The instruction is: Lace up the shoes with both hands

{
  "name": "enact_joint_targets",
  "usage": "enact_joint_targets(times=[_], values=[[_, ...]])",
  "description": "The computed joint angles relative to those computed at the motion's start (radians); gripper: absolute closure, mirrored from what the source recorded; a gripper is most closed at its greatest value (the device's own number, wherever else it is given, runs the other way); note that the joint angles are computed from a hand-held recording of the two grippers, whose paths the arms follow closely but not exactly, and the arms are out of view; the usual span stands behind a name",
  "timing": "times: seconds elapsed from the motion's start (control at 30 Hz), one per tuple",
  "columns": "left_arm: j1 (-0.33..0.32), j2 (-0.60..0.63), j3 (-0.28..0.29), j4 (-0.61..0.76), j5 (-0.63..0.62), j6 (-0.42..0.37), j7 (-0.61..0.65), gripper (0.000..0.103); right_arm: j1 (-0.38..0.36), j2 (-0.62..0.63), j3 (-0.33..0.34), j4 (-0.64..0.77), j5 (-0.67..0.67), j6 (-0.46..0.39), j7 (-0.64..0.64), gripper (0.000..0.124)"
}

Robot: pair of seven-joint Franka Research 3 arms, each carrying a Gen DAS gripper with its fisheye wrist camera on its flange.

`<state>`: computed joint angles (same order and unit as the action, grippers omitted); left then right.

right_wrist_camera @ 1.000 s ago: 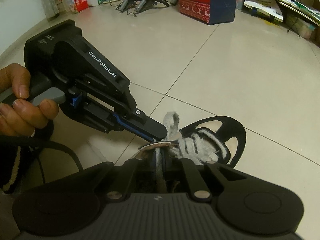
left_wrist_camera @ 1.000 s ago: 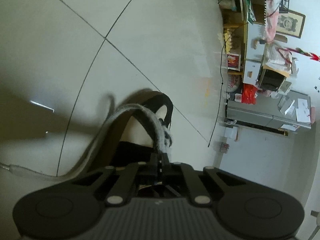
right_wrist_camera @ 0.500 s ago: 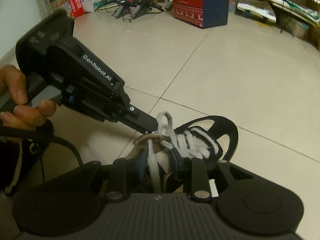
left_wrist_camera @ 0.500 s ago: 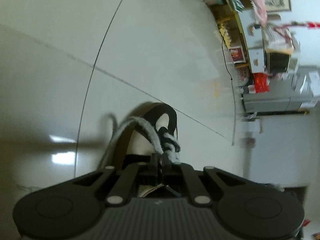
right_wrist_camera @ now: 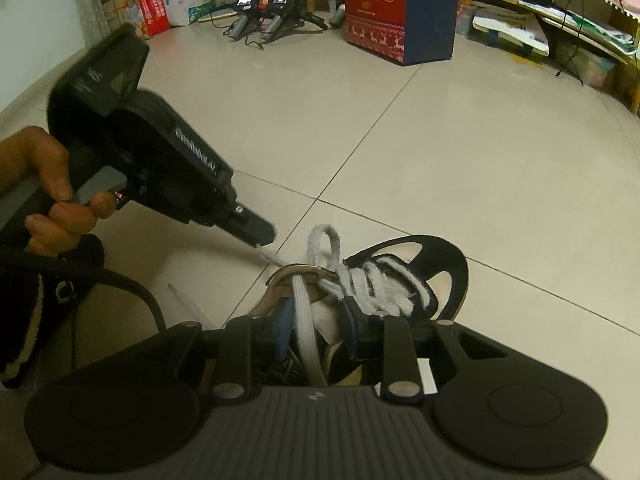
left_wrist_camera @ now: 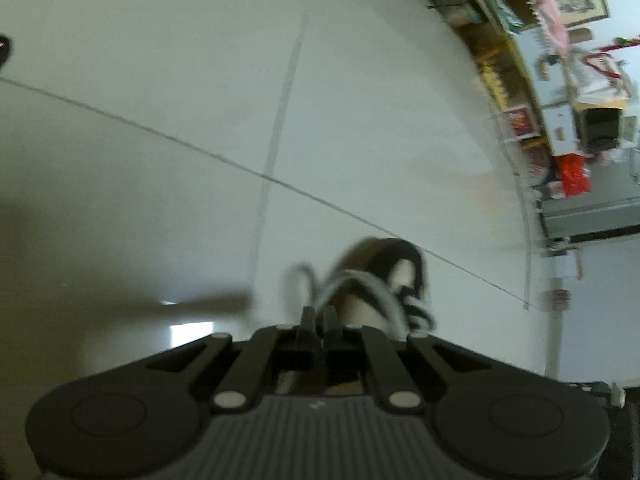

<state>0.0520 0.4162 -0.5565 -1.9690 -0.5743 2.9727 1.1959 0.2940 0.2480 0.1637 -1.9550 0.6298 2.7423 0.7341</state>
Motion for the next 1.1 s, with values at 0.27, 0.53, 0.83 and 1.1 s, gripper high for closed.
enact_joint_targets(times=[0.27, 0.53, 0.83, 1.1], values=[[0.139, 0.015, -0.138, 0.004, -0.191, -0.048, 0.246, 0.092, -0.005, -0.043, -0.012, -0.033, 0.021, 0.012, 0.023, 0.092], [0.02, -0.04, -0.016, 0.011, -0.121, -0.08, 0.433, 0.052, -0.004, -0.082, -0.031, -0.065, -0.019, -0.044, 0.044, 0.092], [-0.077, -0.058, 0.077, 0.029, 0.01, -0.118, 0.531, 0.039, 0.016, -0.078, -0.052, -0.075, -0.15, -0.095, 0.092, 0.094], [-0.122, -0.075, 0.14, 0.021, 0.136, -0.122, 0.486, 0.039, 0.012, -0.099, -0.045, -0.092, -0.151, -0.045, 0.062, 0.117]])
